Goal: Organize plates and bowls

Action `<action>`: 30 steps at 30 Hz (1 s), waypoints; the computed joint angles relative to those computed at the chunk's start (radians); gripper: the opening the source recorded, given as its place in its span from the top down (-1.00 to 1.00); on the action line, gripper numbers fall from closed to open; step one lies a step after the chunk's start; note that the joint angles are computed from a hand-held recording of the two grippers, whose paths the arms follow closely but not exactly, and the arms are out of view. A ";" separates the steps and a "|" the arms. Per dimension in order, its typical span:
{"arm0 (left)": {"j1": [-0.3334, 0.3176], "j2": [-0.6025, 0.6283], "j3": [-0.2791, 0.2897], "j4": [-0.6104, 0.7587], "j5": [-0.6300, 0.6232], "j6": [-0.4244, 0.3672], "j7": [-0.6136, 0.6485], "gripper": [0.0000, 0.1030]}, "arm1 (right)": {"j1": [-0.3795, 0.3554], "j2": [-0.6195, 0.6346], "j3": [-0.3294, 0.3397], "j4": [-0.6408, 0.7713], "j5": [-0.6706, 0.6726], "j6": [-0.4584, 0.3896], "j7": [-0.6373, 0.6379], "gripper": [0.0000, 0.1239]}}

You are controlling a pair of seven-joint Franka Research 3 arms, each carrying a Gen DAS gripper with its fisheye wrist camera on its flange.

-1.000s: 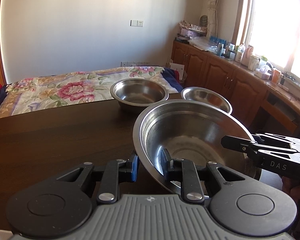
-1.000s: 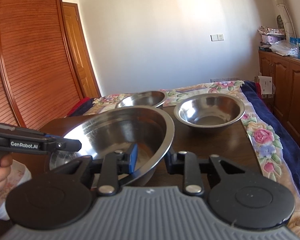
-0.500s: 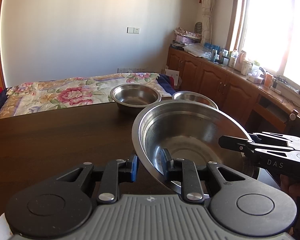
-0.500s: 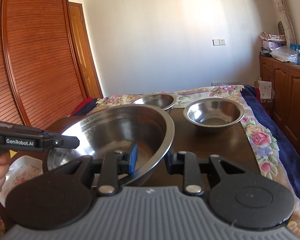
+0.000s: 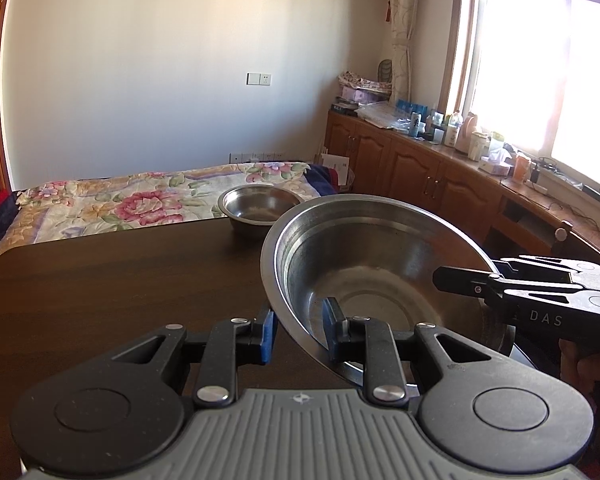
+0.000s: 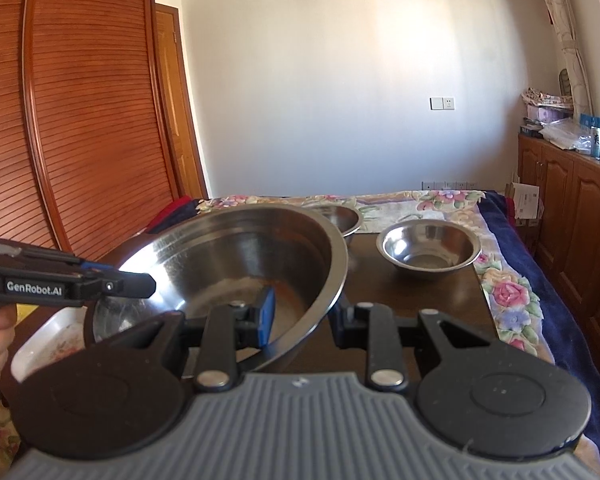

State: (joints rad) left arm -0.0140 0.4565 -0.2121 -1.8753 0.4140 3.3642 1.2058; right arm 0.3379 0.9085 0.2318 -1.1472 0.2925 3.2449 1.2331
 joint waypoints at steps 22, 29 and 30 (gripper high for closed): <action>0.031 -0.014 -0.011 -0.097 0.018 -0.005 -0.013 0.47 | -0.015 -0.048 0.029 -0.142 -0.001 0.004 0.006 0.51; 0.009 -0.006 0.009 -0.104 0.004 -0.008 -0.007 0.47 | -0.004 -0.055 0.014 -0.158 0.008 -0.006 0.016 0.51; 0.011 -0.004 0.007 -0.103 0.004 -0.010 -0.005 0.47 | -0.002 -0.055 0.011 -0.160 0.009 -0.007 0.019 0.51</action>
